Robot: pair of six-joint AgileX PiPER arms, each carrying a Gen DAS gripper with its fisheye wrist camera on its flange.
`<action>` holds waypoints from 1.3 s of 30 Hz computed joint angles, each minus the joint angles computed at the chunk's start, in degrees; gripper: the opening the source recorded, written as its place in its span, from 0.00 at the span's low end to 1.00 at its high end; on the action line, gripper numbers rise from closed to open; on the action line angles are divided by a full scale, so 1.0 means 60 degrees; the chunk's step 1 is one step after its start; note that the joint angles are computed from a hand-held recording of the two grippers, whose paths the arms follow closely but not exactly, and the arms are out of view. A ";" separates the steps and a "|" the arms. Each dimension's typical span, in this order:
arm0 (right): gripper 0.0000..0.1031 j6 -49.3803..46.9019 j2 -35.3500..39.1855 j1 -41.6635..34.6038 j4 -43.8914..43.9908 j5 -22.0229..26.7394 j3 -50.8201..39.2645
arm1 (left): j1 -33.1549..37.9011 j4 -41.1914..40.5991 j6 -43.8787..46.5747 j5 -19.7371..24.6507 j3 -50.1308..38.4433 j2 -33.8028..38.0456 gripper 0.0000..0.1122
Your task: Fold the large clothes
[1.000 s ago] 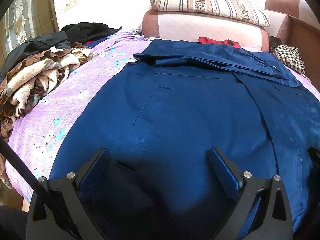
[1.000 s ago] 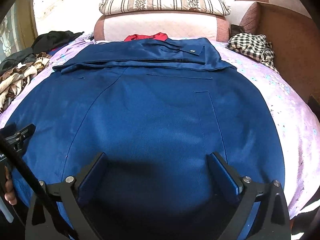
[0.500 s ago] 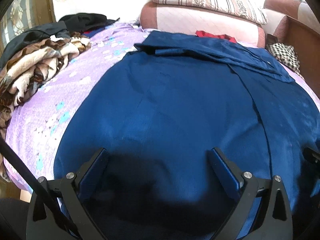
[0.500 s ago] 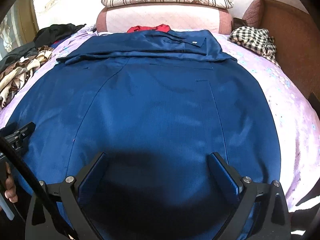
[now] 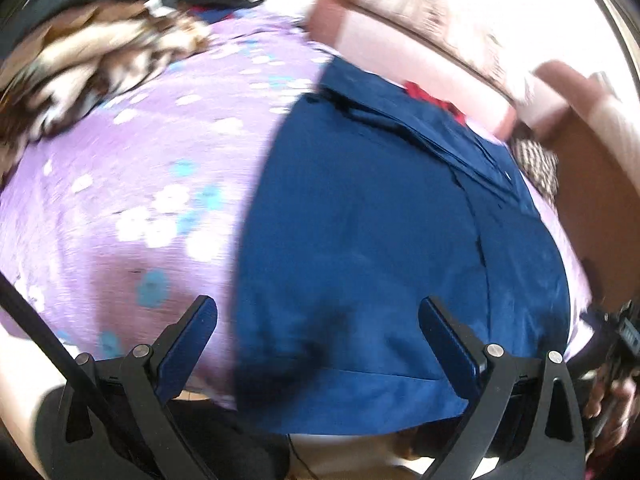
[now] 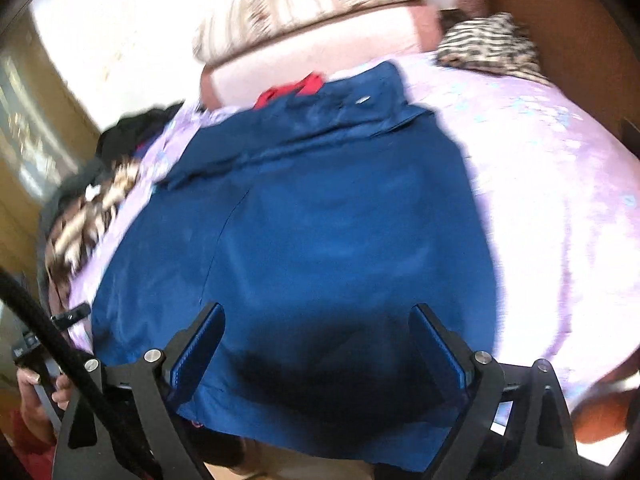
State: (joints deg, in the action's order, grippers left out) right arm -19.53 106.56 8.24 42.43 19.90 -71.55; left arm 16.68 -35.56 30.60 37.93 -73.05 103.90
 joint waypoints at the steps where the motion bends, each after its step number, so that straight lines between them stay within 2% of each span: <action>1: 0.91 -0.0414 -0.0186 -0.0369 0.0500 0.0140 0.0219 | 0.0184 0.0234 -0.0213 0.0189 -0.0215 0.0148 0.86; 3: 0.85 -0.0622 -0.0366 -0.0827 0.0819 0.0276 0.0498 | 0.0691 0.0204 -0.0241 0.0849 -0.0748 0.0574 0.72; 4: 0.80 -0.0573 -0.0377 -0.1124 0.0875 0.0476 0.0594 | 0.0902 -0.0030 -0.0087 0.1291 -0.1001 0.0814 0.60; 5: 0.73 -0.0635 -0.0345 -0.1370 0.1047 0.0691 0.0657 | 0.1143 -0.0327 0.0120 0.1926 -0.1347 0.1162 0.58; 6: 0.71 -0.0902 -0.0275 -0.1645 0.1468 0.0966 0.0745 | 0.1290 -0.0495 0.0317 0.2296 -0.1516 0.1360 0.57; 9: 0.71 -0.1608 0.0022 -0.2148 0.2661 0.1638 0.0843 | 0.1261 -0.0621 0.1194 0.2395 -0.1295 0.1227 0.53; 11: 0.71 -0.1609 0.0178 -0.2226 0.2762 0.1841 0.0811 | 0.1272 -0.0942 0.1875 0.3014 -0.1298 0.1269 0.44; 14: 0.71 -0.1831 0.0330 -0.2196 0.2917 0.2064 0.0826 | 0.0899 -0.0473 0.2314 0.2627 -0.0749 0.0929 0.44; 18: 0.67 -0.2294 0.0540 -0.2207 0.3194 0.2415 0.0726 | 0.1137 -0.0804 0.2778 0.2948 -0.0733 0.1035 0.44; 20: 0.67 -0.2045 0.0624 -0.2183 0.2914 0.2432 0.0598 | 0.1048 -0.0384 0.2267 0.2547 -0.0746 0.1041 0.41; 22: 0.66 -0.1715 0.0725 -0.2201 0.2690 0.2427 0.0476 | 0.1071 -0.0407 0.2238 0.2577 -0.0813 0.1088 0.41; 25: 0.58 -0.1659 0.0784 -0.2274 0.2688 0.2483 0.0466 | 0.0927 -0.0459 0.2645 0.2718 -0.0706 0.0954 0.41; 28: 0.47 -0.1380 0.0813 -0.2152 0.2149 0.2648 0.0370 | 0.0676 -0.0386 0.3040 0.2489 -0.0436 0.0657 0.41; 30: 0.45 -0.1544 0.0679 -0.2145 0.2175 0.2816 0.0472 | 0.0469 0.0118 0.2427 0.2276 -0.0640 0.0811 0.41; 31: 0.45 -0.1150 0.0547 -0.2114 0.1837 0.2608 0.0586 | 0.0458 0.0219 0.2150 0.2300 -0.0787 0.0955 0.41; 32: 0.47 -0.0706 0.0472 -0.2089 0.1481 0.2399 0.0662 | 0.0455 0.0170 0.2117 0.2288 -0.0812 0.0979 0.44; 33: 0.53 -0.0141 0.0430 -0.2112 0.1092 0.2139 0.0785 | 0.0457 0.0091 0.2133 0.2377 -0.0895 0.1033 0.47; 34: 0.55 0.0041 0.0479 -0.2159 0.1029 0.2114 0.0801 | 0.0472 -0.0004 0.2159 0.2511 -0.0996 0.1113 0.54; 37: 0.59 -0.0600 0.0851 -0.2284 0.1674 0.2539 0.0734 | 0.0335 -0.0166 0.2226 0.2857 -0.1241 0.1291 0.72; 39: 0.58 -0.0984 0.1219 -0.2152 0.1888 0.2708 0.0610 | 0.0045 0.0119 0.2136 0.2574 -0.1175 0.1195 0.72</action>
